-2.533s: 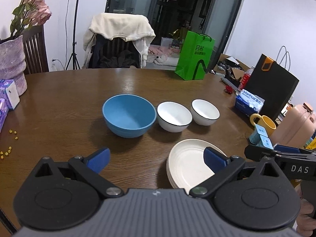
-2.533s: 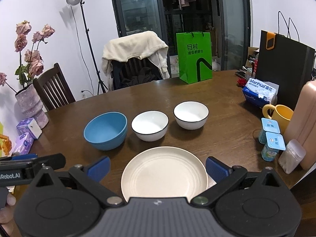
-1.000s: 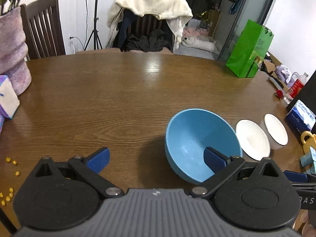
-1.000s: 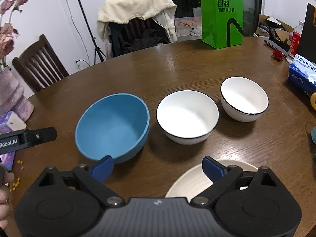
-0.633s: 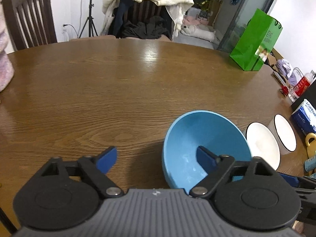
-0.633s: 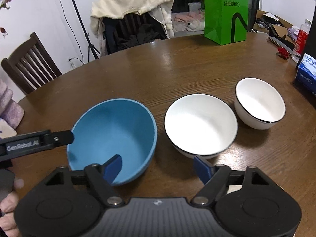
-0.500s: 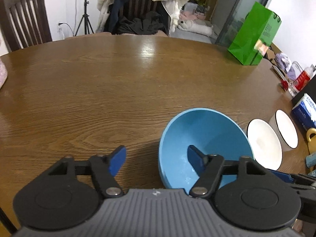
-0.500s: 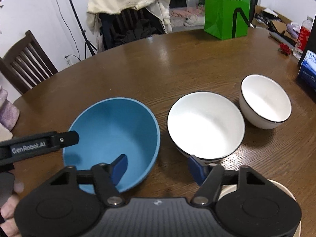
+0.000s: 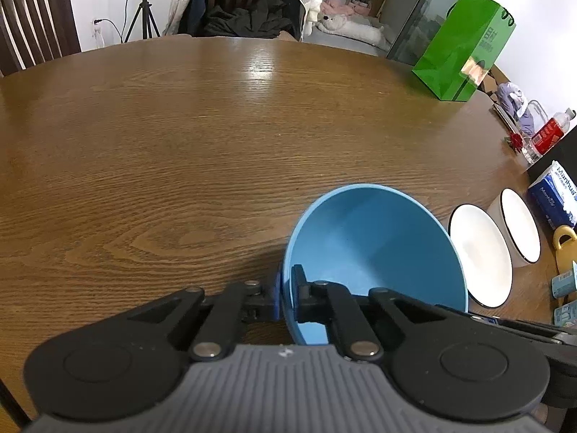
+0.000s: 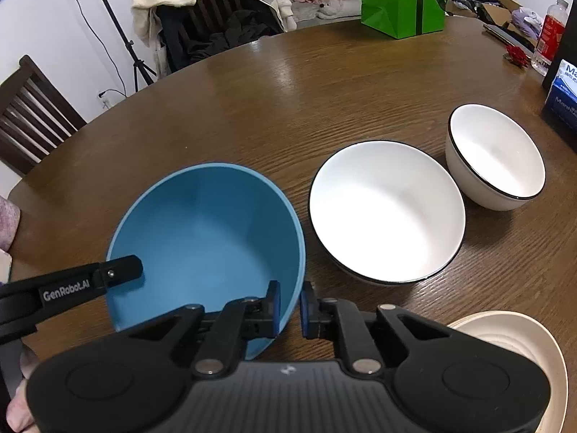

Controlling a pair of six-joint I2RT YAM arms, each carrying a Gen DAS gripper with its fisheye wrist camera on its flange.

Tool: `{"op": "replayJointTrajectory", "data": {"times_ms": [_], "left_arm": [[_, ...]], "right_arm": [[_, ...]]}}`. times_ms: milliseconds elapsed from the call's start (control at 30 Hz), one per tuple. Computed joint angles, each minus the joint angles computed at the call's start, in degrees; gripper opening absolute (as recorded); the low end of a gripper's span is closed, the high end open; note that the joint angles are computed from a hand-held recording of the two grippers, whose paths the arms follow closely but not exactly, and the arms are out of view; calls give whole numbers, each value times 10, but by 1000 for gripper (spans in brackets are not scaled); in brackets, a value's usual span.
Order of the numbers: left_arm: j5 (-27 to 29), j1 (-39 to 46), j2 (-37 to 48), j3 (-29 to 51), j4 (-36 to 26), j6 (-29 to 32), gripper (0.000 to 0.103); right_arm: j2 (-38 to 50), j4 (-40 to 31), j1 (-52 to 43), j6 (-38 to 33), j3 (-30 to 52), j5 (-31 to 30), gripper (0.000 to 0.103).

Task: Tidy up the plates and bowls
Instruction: 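Close both grippers on the rim of the blue bowl, then lift the blue bowl with both grippers and carry it toward the snack boxes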

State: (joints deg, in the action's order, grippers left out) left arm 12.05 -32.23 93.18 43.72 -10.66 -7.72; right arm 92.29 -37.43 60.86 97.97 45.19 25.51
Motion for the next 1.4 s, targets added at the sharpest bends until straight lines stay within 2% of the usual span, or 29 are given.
{"op": "replayJointTrajectory", "data": {"times_ms": [300,767,1067,1400], "left_arm": [[-39,-26,-40,-11,-16,-36,7],[-137,-101,-190,-63,-89,-150,7],[-183,-133,-317,-101,-169,-205,7],[-179,-111,-492,-151,-293,-200,7]], "right_arm": [[-32,10,1,-23,-23,3,10],[-133,-37,48,-63,-49,27,10],[-147,-86,113,-54,-23,50,10],[-85,-134,205,11,49,62,10]]}}
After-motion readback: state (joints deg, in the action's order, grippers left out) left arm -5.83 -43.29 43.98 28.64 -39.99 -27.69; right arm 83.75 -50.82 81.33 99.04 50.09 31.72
